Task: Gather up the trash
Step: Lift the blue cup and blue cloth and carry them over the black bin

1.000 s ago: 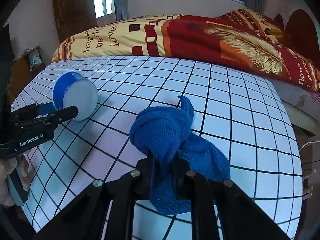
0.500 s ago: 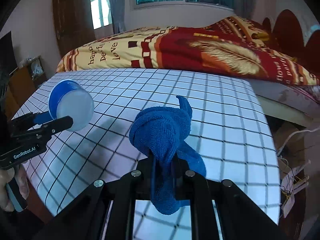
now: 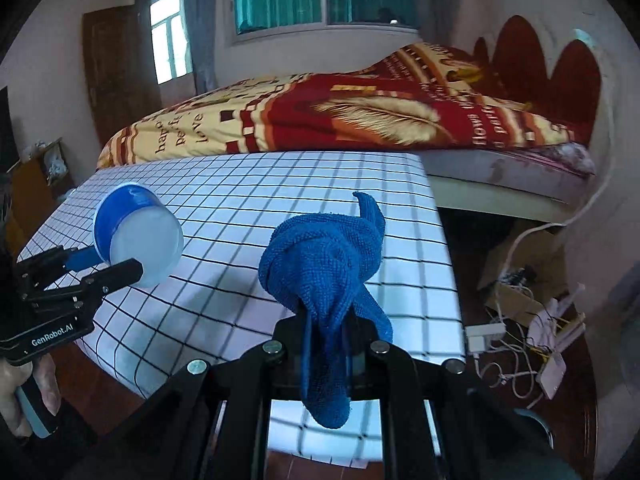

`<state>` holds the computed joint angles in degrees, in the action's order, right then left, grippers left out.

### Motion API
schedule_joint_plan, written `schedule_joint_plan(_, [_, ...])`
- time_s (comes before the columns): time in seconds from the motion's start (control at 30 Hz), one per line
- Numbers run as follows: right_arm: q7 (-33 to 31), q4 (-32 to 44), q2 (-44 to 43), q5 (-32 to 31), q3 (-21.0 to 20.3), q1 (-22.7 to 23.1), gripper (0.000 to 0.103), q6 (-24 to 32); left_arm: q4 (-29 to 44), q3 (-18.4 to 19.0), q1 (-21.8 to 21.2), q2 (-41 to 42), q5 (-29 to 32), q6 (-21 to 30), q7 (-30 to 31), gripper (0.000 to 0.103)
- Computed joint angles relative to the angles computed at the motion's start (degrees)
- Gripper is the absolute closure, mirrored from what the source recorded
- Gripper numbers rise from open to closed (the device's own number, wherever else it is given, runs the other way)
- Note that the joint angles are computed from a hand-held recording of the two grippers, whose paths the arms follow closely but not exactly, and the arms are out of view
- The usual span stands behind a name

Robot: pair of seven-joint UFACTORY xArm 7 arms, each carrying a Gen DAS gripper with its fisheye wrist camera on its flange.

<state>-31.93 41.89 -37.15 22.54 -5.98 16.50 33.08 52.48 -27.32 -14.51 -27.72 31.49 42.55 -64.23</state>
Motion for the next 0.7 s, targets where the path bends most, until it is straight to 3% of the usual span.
schedule_joint_plan(0.33, [-1.2,-3.6,-8.6,-2.7,-4.6,-6.1,0.09,4.0,7.8,-3.9,-3.3,8.6,5.4,0.4,-3.7,0.049])
schedule_joint_plan(0.7, [-3.7,-4.9,-11.5,-4.8,-9.4,-12.5,0.09,6.5,15.9,-1.4,-11.2,18.7,12.0,0.7,-5.7,0.049])
